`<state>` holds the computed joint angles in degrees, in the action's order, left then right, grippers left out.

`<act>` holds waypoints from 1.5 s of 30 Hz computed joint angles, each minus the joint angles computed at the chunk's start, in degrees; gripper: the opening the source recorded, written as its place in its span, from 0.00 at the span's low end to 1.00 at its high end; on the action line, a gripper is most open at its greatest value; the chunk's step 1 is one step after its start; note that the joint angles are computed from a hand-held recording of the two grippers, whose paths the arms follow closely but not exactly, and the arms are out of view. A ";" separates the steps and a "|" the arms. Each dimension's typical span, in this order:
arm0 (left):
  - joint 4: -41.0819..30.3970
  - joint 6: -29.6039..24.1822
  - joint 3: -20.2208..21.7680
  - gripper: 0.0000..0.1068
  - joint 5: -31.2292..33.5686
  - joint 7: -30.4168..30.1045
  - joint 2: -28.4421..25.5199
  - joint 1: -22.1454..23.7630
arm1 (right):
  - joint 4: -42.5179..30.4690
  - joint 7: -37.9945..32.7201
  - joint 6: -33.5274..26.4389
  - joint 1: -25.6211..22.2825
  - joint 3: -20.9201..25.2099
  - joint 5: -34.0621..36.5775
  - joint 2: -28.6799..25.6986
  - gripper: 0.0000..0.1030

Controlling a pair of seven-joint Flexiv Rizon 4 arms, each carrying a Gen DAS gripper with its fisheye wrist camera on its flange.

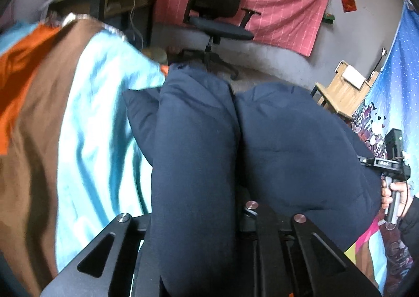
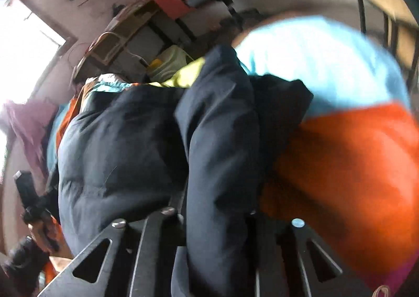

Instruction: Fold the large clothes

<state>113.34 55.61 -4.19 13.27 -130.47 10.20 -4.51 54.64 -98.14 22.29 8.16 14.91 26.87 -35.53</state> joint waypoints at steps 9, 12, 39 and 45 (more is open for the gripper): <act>-0.57 1.61 -1.10 0.10 1.75 -1.94 4.36 0.25 | 2.39 -5.95 4.78 0.33 1.44 2.38 7.41 0.12; 1.30 1.14 -1.26 0.10 0.30 -1.34 6.71 -0.18 | 6.24 -8.62 6.18 0.30 1.55 3.29 11.34 0.11; 5.41 -14.64 -6.66 0.62 2.11 -15.04 12.06 2.34 | 31.85 0.00 23.12 3.58 -3.50 -10.41 19.00 0.87; -0.24 -27.01 -12.92 0.78 11.96 -23.30 14.20 3.50 | 39.74 5.87 34.01 5.60 -4.69 -18.59 23.44 0.93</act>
<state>113.10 28.60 -17.11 25.23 -153.77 24.40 -1.01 94.39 -92.27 56.30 13.76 10.22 8.28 -12.09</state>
